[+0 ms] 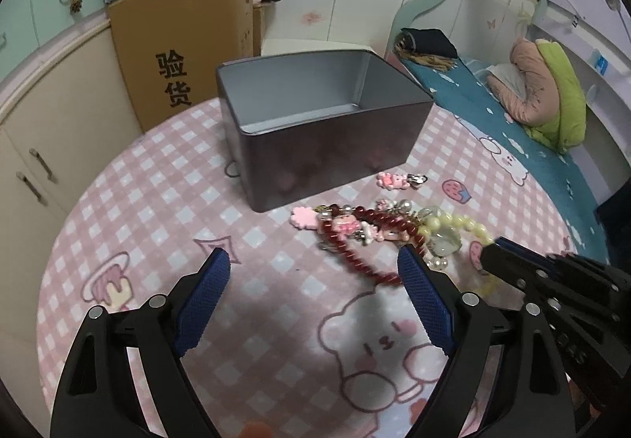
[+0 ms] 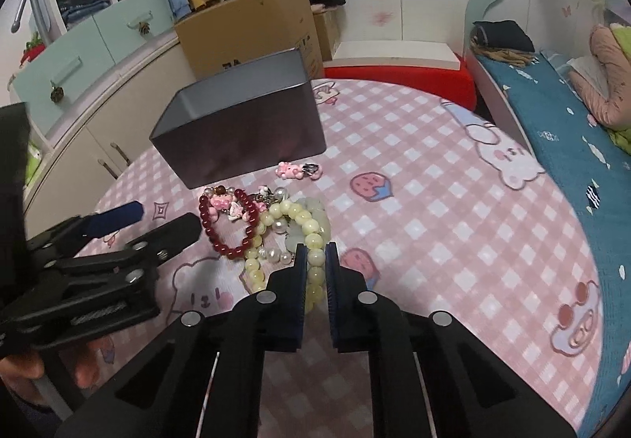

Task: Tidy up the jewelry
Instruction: 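Grasp the dark red bead bracelet with the left tool while the right tool holds the yellow bracelet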

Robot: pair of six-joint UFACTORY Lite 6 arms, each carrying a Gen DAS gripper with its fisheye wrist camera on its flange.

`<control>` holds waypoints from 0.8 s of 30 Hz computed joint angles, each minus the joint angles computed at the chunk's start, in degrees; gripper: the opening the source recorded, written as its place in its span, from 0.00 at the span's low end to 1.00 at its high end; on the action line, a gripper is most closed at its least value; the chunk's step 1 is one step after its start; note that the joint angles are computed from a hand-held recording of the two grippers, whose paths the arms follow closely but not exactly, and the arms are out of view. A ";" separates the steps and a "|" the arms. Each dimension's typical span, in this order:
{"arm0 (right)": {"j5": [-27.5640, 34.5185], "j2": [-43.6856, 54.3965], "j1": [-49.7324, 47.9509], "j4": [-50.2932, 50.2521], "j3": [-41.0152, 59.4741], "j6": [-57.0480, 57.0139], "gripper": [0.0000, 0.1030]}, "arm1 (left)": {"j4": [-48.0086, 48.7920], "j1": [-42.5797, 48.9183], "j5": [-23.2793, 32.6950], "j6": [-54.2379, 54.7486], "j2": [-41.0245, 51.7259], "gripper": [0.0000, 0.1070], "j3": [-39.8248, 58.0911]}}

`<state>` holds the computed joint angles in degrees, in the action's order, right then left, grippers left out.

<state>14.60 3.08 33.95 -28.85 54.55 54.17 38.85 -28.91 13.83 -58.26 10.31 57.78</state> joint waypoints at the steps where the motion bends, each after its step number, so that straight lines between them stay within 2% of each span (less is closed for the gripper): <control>1: 0.13 -0.81 -0.19 0.20 -0.71 -0.16 0.09 | -2.91 -0.01 -0.15 2.52 0.81 0.79 0.79; 3: 0.44 -3.17 -0.98 1.71 -3.02 -1.60 0.09 | -5.31 -0.03 -0.05 4.28 2.24 0.79 2.27; 6: -0.24 -5.09 -2.15 4.82 -5.39 -4.39 0.09 | -4.01 -0.53 0.91 2.43 4.67 0.79 4.50; 11: -1.64 -6.80 -3.50 10.12 -7.56 -9.87 0.09 | -9.82 0.45 1.91 7.42 6.94 0.79 5.54; 14: -2.42 -6.68 -3.96 11.72 -7.85 -11.55 0.09 | -5.47 0.60 1.26 2.53 6.17 0.79 3.95; 19: -3.52 -6.90 -4.54 16.39 -8.34 -15.92 0.09 | -1.50 -1.20 5.13 1.17 7.42 0.79 5.35; 24: -4.12 -8.06 -5.36 20.45 -9.18 -20.11 0.12 | 4.18 -2.82 5.48 -4.11 7.78 0.79 4.88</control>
<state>10.48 -4.98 28.60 -8.40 45.37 34.07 43.02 -31.73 19.31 -62.38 18.09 62.66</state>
